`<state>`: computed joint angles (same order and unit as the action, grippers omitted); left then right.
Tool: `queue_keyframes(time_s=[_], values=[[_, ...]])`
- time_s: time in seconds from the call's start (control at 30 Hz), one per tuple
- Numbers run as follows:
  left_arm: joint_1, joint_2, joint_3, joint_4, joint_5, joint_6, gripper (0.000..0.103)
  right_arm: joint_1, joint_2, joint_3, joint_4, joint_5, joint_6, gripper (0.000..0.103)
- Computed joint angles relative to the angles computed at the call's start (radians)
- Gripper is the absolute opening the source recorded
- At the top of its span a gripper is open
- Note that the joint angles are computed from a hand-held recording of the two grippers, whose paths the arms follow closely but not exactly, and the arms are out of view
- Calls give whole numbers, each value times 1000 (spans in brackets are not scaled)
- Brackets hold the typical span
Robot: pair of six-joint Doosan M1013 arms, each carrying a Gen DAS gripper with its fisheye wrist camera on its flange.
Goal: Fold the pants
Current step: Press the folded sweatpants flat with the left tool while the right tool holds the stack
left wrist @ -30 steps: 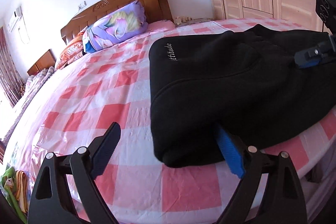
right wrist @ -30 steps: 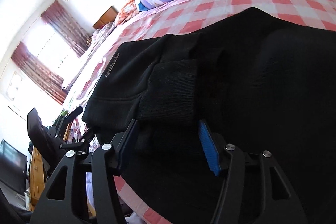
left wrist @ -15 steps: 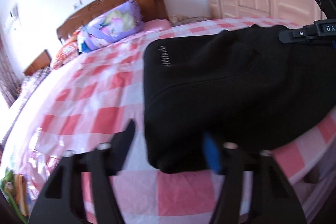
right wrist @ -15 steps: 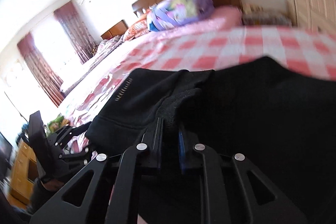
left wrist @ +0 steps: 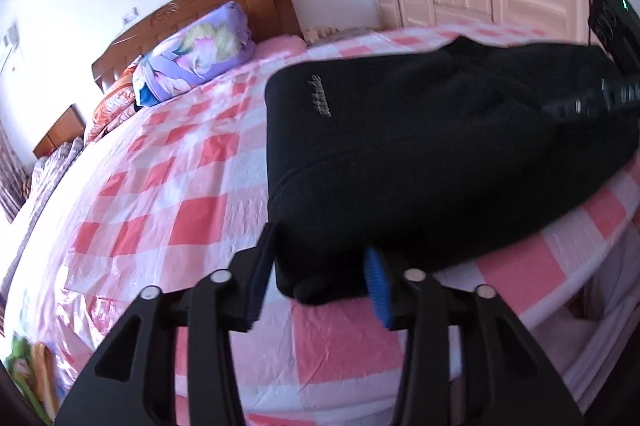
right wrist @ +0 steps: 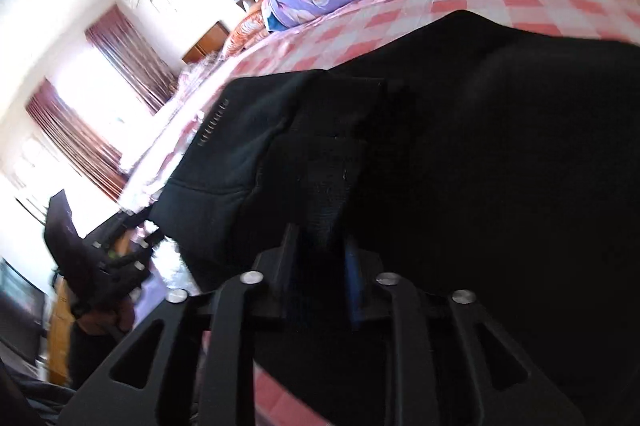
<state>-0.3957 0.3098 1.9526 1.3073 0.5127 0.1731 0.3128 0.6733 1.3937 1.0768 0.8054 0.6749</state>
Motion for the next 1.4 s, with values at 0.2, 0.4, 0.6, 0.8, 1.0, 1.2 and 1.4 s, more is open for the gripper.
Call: queue_keyframes(time_s=[0.2,0.4,0.6,0.8,1.0,1.2,1.4], values=[[10,-50,51,7,-51,-1,67,-19,-34,28,27,-17,-29,91],[8,-46,48,141,-4,-221,75,-1,28,-61,-42,46,67,85],[14,-11,5,175,-27,-251,78,26,63,-129,-79,56,124,36],[-9,-10,-12,193,3,-234,78,-1,-36,18,169,-65,-160,17],[-44,-13,-29,266,-29,-240,84,-41,-59,74,160,-135,-123,18],[-60,50,-101,68,24,13,84,-55,-23,62,133,-81,-60,26],[-47,-1,-76,123,-20,-93,93,-45,-90,120,120,-253,-115,54]])
